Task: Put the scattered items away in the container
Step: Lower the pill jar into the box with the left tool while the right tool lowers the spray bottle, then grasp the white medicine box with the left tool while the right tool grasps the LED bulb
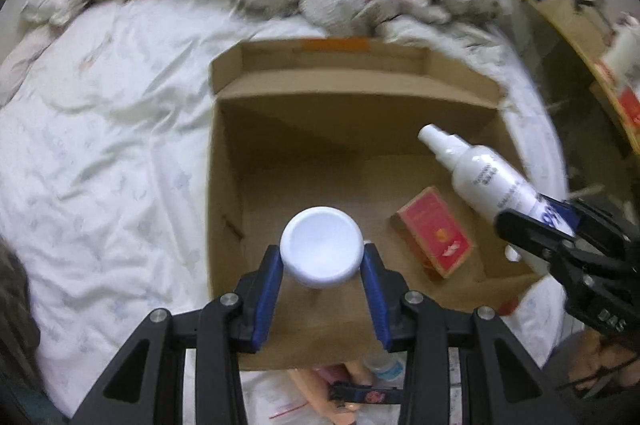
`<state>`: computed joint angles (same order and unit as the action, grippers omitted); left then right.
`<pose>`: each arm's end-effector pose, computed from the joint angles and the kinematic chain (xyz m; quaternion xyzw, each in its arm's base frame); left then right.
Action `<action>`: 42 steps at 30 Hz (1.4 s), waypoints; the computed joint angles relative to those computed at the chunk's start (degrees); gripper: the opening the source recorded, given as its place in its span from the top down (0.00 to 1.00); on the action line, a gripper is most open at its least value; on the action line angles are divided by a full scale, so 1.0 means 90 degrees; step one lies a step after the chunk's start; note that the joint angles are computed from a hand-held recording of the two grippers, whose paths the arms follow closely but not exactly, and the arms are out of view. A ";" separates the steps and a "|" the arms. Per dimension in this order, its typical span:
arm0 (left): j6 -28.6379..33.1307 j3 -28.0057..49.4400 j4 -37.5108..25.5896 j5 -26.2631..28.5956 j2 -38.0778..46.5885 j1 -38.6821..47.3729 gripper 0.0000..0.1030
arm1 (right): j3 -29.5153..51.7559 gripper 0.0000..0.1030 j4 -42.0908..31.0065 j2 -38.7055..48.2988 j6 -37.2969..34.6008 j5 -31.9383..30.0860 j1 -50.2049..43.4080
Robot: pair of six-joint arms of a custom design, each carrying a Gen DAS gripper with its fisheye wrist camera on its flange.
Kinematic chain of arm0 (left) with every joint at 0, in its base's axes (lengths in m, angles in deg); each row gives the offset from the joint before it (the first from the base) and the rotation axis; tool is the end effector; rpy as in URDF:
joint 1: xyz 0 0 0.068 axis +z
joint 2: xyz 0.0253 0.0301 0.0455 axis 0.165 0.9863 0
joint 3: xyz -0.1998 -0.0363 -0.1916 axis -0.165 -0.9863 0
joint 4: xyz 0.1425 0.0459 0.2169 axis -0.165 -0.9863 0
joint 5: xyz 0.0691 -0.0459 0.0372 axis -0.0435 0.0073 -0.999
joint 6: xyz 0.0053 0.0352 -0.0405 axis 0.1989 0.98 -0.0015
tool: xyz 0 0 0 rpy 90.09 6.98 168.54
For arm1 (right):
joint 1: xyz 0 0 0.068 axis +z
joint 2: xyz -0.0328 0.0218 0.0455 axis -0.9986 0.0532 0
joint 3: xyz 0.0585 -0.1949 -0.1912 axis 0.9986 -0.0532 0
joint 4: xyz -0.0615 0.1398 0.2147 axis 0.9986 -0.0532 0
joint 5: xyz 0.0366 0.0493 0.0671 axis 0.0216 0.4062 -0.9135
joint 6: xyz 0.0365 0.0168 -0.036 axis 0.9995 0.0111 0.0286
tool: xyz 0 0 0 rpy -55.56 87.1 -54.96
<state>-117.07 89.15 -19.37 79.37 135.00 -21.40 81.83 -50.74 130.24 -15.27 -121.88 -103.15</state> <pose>0.2681 -0.1542 0.3387 -0.0630 0.9765 -0.0453 0.2011 0.2701 -0.0567 0.3242 -0.2463 0.9114 0.2082 0.2554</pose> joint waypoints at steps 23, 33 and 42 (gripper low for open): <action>0.0198 0.1128 -0.0845 -0.0241 0.1810 0.0036 0.50 | 0.0221 0.56 -0.0025 0.1720 0.1974 0.1172 0.1263; -0.0448 0.0497 -0.0544 -0.0066 0.0773 -0.0140 0.29 | 0.0415 0.50 -0.0409 0.1177 0.1308 0.0896 0.0340; -0.0956 -0.0215 -0.0575 -0.0234 -0.0990 -0.0977 0.28 | 0.0742 0.50 -0.2093 0.0549 -0.0726 0.0254 -0.1312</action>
<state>-125.67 87.22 -24.54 77.26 126.09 -30.20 88.50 -69.57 135.18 -21.81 -119.59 -114.96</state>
